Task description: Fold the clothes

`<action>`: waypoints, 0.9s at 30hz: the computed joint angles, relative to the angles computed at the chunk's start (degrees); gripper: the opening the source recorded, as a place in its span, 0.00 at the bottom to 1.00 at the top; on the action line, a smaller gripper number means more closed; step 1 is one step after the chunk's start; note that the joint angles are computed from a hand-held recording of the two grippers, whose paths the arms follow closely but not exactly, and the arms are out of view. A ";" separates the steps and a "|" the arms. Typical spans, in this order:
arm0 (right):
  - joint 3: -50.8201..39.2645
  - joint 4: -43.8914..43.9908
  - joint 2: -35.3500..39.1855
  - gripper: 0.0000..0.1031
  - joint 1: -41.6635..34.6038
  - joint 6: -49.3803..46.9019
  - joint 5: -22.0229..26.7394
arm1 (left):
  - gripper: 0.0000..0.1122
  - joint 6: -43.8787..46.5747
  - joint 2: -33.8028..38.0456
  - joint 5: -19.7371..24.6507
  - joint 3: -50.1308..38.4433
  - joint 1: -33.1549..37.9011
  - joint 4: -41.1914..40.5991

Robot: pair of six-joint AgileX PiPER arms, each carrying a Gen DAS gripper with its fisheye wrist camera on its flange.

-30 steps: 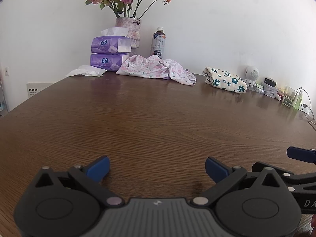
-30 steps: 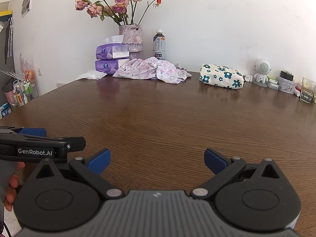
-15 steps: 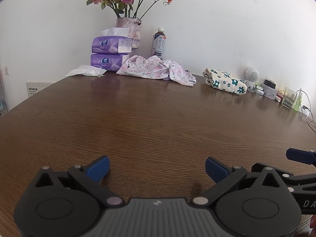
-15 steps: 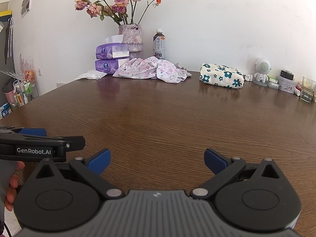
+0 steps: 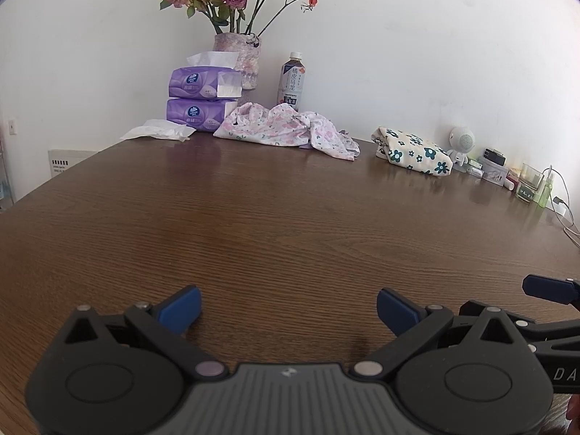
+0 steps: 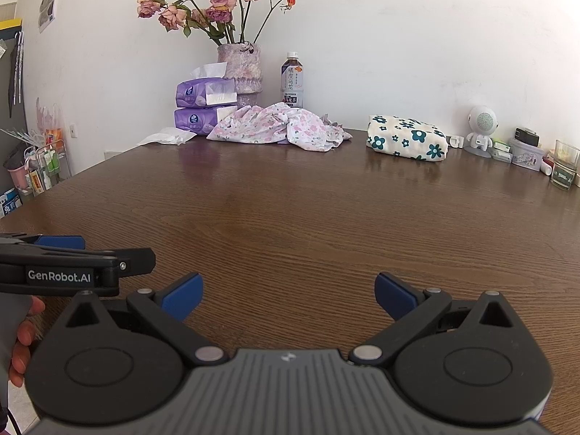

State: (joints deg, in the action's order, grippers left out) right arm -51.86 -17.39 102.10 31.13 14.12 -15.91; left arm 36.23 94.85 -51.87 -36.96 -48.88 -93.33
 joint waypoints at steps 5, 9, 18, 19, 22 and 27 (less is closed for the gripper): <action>0.08 0.19 0.16 1.00 0.00 -0.17 -0.15 | 0.92 -0.08 -0.05 0.05 0.00 0.07 0.11; -0.10 -1.37 0.27 1.00 -0.29 1.46 0.04 | 0.92 -0.07 -0.06 0.01 0.01 0.00 0.04; -0.12 -3.64 0.31 1.00 -0.71 3.79 0.19 | 0.92 0.03 -0.32 0.21 0.02 0.13 0.20; -0.15 -3.65 0.30 1.00 -0.69 3.84 0.27 | 0.92 -0.09 -0.34 0.20 0.09 0.10 0.27; -0.07 -2.89 0.18 1.00 -0.68 3.44 0.21 | 0.92 -0.37 -0.45 0.24 0.29 0.05 0.50; -0.42 -1.16 0.24 1.00 -0.61 2.46 0.89 | 0.92 -0.01 -0.35 0.26 0.13 -0.12 0.33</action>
